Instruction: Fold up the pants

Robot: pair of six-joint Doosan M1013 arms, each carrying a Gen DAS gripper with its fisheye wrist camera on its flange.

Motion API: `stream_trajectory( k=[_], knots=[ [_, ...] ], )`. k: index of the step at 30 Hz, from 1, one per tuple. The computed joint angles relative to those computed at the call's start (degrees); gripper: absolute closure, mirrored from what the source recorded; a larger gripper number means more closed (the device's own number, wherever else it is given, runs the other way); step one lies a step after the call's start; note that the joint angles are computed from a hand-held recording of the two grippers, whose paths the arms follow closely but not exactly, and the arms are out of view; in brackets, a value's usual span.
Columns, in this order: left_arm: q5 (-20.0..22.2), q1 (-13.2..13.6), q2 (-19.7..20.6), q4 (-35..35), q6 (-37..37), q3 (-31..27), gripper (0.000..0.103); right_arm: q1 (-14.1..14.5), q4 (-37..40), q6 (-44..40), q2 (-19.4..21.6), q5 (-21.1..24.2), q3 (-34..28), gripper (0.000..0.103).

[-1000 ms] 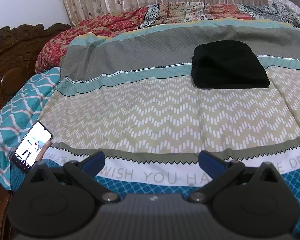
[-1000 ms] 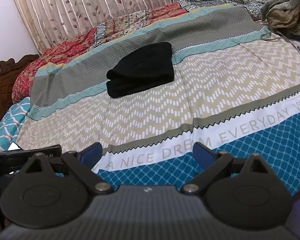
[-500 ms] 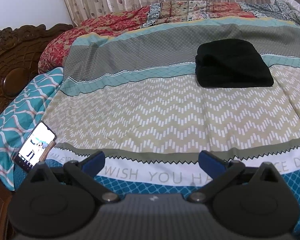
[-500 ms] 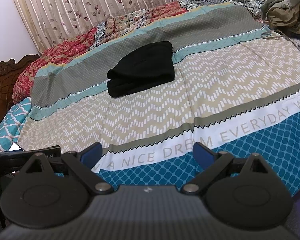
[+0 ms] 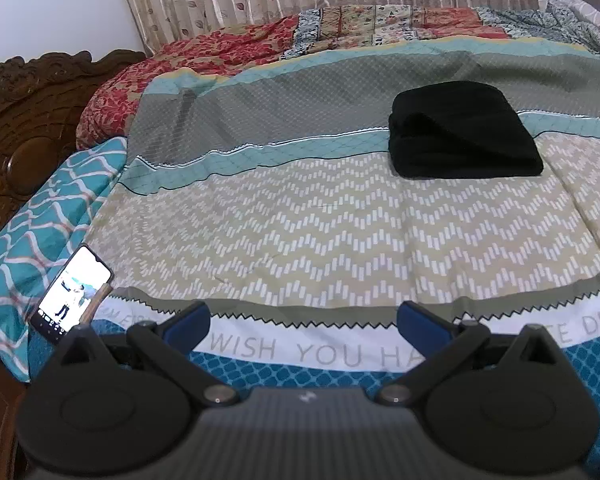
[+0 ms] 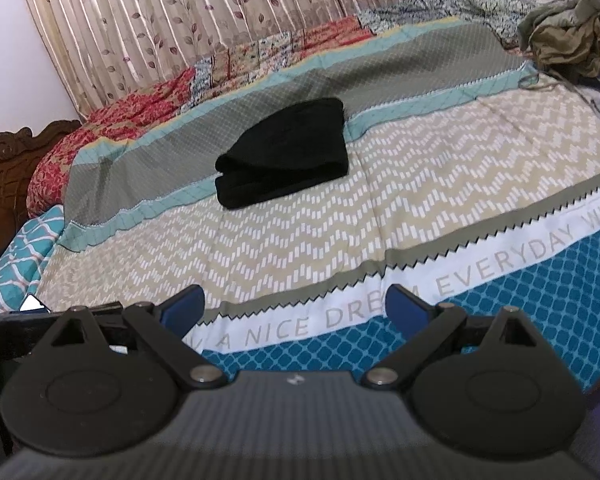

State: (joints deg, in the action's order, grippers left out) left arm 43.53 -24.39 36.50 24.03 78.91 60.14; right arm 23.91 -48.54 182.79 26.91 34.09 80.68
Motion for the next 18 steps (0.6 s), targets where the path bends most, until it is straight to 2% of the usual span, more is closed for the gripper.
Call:
stream_trajectory(
  k=[15,18],
  knots=[
    [-1.2,0.5,-1.2,-6.3,3.4,0.4,0.0,0.2,-4.6,3.3,-0.7,-0.2,0.7,0.005],
    [-2.2,0.3,-1.7,-4.9,2.8,1.1,0.0,0.2,-4.8,3.6,-0.7,-0.1,0.7,0.005]
  ],
)
